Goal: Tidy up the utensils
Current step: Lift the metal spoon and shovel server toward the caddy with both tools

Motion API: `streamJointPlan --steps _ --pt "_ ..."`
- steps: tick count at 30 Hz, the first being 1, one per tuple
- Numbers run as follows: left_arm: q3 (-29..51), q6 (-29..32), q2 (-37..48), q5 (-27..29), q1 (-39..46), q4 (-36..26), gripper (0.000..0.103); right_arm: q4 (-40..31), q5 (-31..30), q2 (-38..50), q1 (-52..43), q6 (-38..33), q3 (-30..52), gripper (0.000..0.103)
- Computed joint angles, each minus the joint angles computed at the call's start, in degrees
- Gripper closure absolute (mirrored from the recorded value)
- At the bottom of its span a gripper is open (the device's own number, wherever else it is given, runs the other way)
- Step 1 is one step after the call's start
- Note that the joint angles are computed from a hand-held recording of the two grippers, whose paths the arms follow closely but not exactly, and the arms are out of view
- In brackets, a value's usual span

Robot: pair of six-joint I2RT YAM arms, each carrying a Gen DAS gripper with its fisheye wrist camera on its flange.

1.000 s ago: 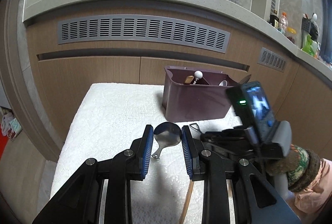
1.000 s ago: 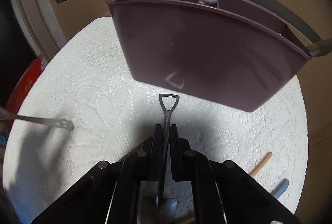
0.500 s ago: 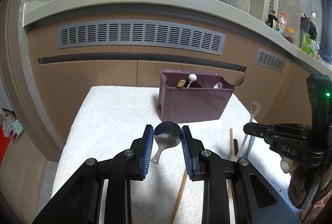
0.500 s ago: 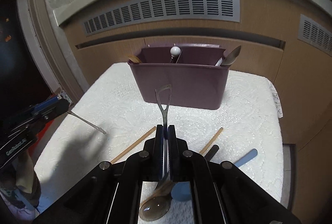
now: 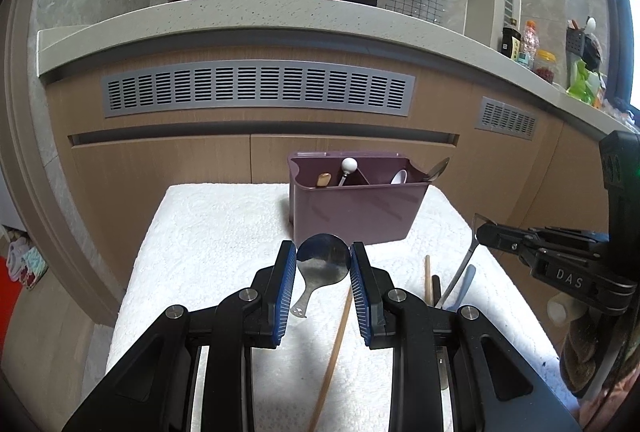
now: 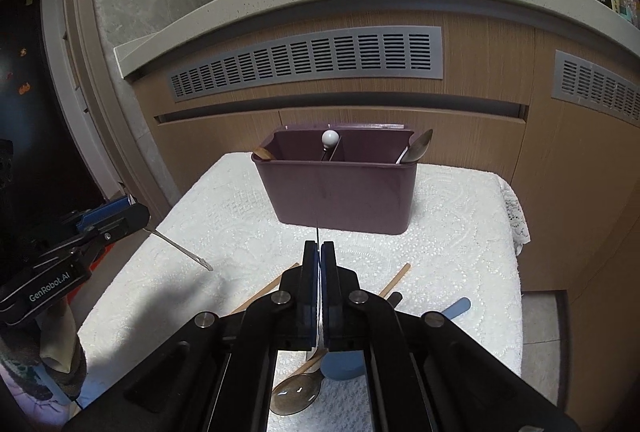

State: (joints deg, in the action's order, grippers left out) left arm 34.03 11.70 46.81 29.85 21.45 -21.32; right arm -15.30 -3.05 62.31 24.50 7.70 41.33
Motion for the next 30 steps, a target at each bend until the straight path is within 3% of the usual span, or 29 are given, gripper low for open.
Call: streamJointPlan --steps 7,11,13,15,19,24,30 --pt "0.12 -0.01 0.82 0.09 -0.31 -0.42 0.075 3.72 0.67 2.71 0.14 -1.48 -0.21 0.101" --pt "0.49 -0.11 2.66 0.02 -0.1 0.46 0.075 10.46 -1.49 14.18 -0.46 -3.9 3.65 0.1" --pt "0.57 -0.07 3.55 0.01 0.4 0.84 0.075 10.61 1.29 19.77 0.42 -3.97 7.25 0.1" --pt "0.75 0.28 4.55 0.8 1.65 1.06 0.075 9.19 -0.89 22.18 -0.12 -3.5 9.79 0.102" --pt "1.38 0.06 6.04 3.51 4.08 1.27 0.075 8.1 0.28 17.29 0.8 -2.48 8.24 0.102" --pt "3.92 -1.07 4.48 4.91 3.24 -0.35 0.075 4.49 2.21 5.17 2.01 -1.71 5.67 0.102" --pt "21.28 -6.2 9.92 5.37 -2.06 -3.93 0.075 -3.18 5.07 1.8 1.74 -4.0 16.78 0.102"
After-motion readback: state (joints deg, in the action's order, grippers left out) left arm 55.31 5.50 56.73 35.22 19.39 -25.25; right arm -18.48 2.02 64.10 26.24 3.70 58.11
